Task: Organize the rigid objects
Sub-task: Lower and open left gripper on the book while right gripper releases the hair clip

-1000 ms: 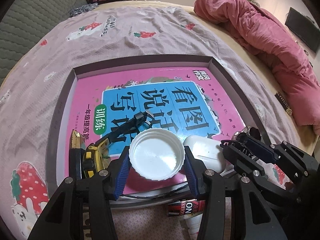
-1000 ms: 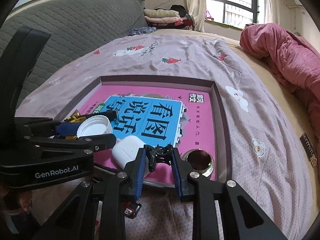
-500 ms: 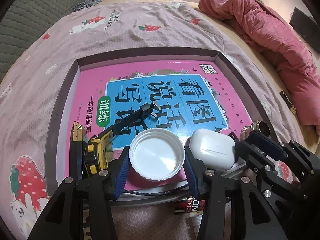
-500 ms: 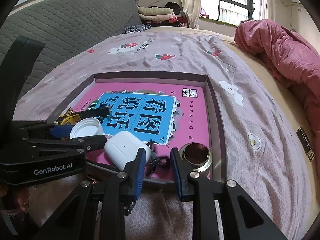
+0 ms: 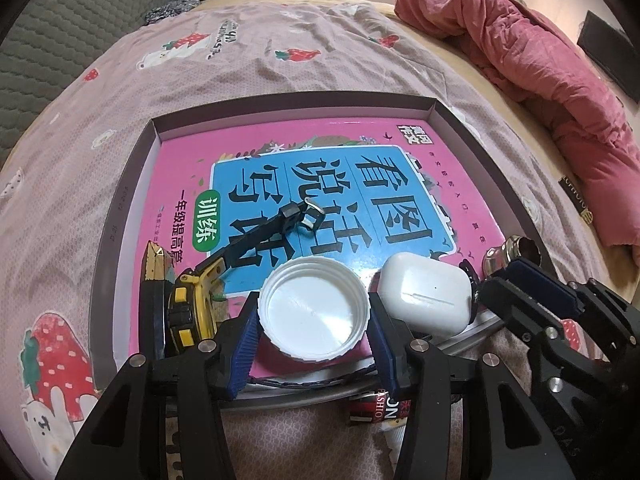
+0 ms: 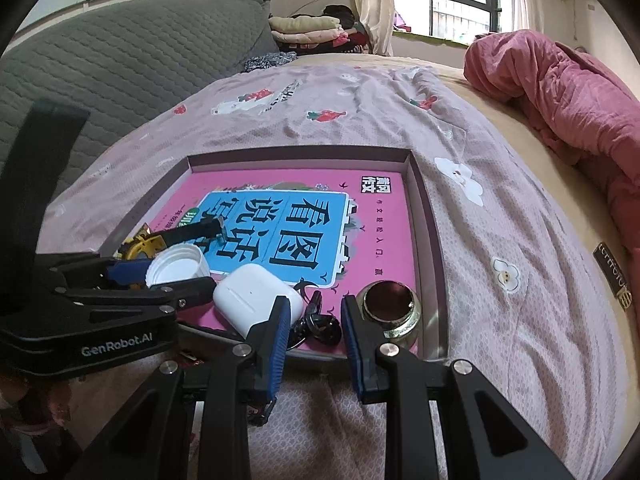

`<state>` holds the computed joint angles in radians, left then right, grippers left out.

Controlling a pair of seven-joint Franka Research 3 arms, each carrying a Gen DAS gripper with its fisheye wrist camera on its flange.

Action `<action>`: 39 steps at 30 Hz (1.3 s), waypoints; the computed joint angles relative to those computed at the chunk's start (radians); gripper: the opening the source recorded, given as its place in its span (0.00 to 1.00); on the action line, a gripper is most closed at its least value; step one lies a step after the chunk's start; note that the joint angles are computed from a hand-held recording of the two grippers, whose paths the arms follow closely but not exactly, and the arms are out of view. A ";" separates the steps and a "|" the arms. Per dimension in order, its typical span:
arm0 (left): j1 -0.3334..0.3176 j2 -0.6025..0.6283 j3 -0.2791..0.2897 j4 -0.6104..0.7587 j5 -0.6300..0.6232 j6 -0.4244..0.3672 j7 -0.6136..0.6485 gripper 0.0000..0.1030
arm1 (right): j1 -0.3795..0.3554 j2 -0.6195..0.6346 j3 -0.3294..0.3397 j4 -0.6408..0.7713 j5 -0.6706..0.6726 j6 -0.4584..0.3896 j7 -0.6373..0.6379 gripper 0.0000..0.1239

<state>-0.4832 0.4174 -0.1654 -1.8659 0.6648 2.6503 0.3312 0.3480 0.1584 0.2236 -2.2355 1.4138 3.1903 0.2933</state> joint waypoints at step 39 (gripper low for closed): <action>0.011 -0.068 -0.006 -0.076 -0.005 0.057 -0.032 0.60 | 0.050 -0.049 -0.049 -0.022 0.160 -0.011 -0.129 0.30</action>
<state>-0.4720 0.3496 -0.1716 -1.9418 0.6596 2.7076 0.2996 0.3978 0.1099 0.1746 -2.2572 1.5743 3.1796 0.1645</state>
